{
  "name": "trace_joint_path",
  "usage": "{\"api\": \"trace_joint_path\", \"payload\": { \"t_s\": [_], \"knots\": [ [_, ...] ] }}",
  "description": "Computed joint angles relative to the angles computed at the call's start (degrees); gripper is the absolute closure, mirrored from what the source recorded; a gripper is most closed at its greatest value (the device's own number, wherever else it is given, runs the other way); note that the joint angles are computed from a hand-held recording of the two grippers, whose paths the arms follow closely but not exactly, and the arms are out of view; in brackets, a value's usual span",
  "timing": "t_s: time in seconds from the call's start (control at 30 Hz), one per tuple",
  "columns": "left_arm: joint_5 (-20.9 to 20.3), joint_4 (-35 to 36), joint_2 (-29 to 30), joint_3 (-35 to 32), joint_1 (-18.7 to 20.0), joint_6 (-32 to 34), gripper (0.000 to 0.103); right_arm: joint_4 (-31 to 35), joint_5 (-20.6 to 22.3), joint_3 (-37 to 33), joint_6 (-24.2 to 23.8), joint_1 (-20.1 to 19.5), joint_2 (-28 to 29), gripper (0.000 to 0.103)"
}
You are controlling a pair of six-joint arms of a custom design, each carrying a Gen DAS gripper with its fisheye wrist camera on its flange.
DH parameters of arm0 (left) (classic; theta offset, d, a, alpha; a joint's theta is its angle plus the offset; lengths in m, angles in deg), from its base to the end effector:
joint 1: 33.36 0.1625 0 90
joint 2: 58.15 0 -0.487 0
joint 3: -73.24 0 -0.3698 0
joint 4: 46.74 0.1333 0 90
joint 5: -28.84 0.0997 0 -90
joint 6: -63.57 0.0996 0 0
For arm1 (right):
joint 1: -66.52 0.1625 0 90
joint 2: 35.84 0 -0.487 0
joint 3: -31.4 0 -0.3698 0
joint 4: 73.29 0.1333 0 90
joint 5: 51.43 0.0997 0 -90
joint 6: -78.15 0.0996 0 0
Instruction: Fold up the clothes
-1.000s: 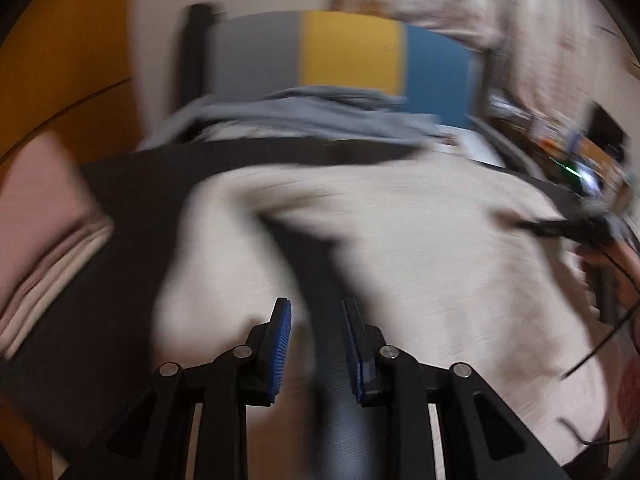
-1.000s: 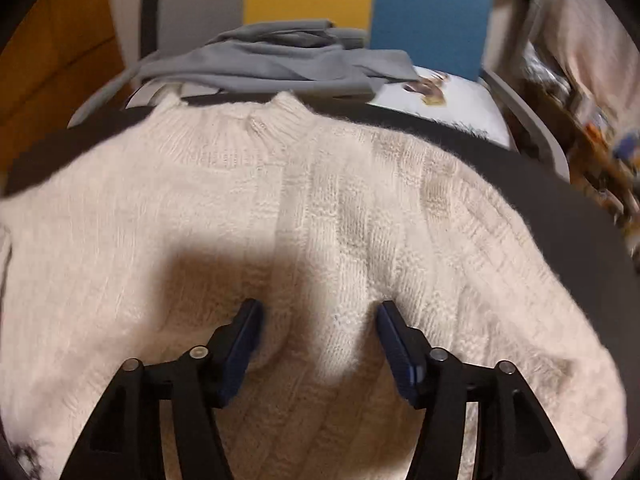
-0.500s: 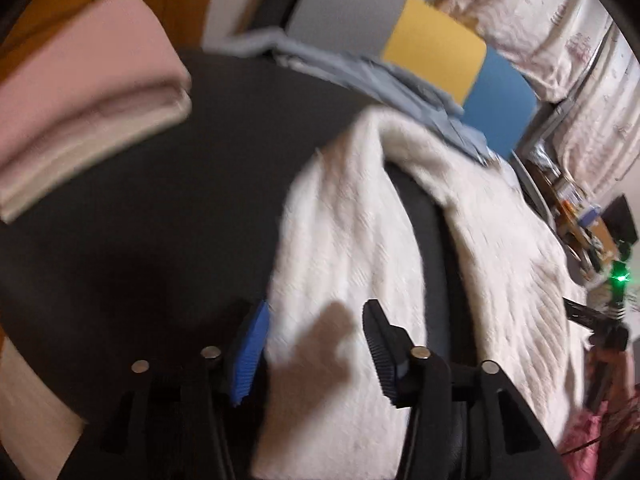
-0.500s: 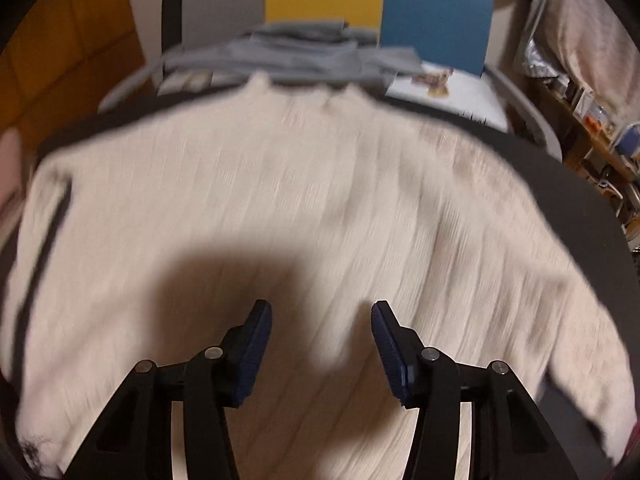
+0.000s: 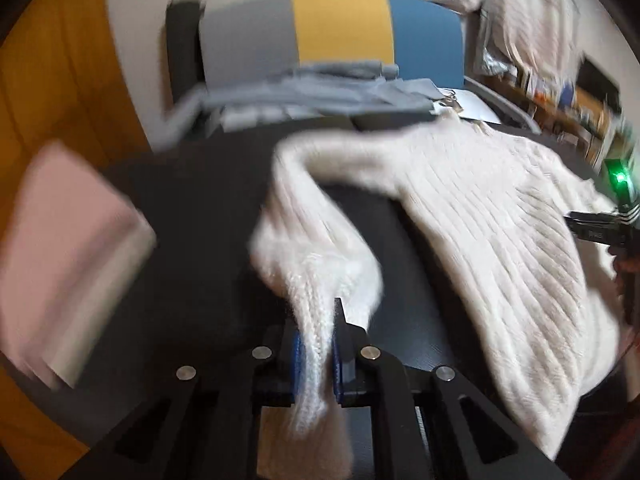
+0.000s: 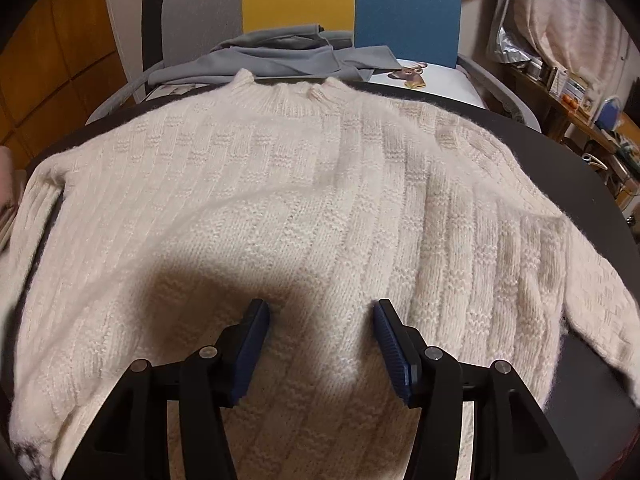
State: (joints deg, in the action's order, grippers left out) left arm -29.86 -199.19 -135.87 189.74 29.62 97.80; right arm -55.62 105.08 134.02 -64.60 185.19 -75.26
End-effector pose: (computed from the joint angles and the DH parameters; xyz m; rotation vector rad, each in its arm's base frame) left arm -0.0702 -0.5449 0.3688 1.1620 2.2547 -0.4850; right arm 0.2531 -0.3754 0.0867 -0.2651 -2.0730 0.8844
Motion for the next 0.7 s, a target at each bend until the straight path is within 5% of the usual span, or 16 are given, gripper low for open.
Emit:
{"api": "trace_joint_path", "payload": {
  "t_s": [0.27, 0.43, 0.57, 0.7],
  "knots": [
    [17.60, -10.73, 11.29, -19.73, -1.48, 24.14, 0.092, -4.06, 0.26, 1.48, -3.17, -0.14, -0.84, 0.047],
    [28.42, -2.96, 19.44, -31.61, 1.46, 24.42, 0.092, -6.36, -0.08, 2.40, -5.15, -0.32, -1.61, 0.046],
    [37.50, -13.14, 24.12, -28.82, 3.71, 36.69, 0.087, -8.01, -0.26, 3.01, -7.11, -0.70, -2.27, 0.046],
    [36.67, -12.83, 21.92, -22.03, 4.24, 35.43, 0.082, -8.52, -0.22, 3.14, -8.37, -1.00, -2.51, 0.044]
  ]
}}
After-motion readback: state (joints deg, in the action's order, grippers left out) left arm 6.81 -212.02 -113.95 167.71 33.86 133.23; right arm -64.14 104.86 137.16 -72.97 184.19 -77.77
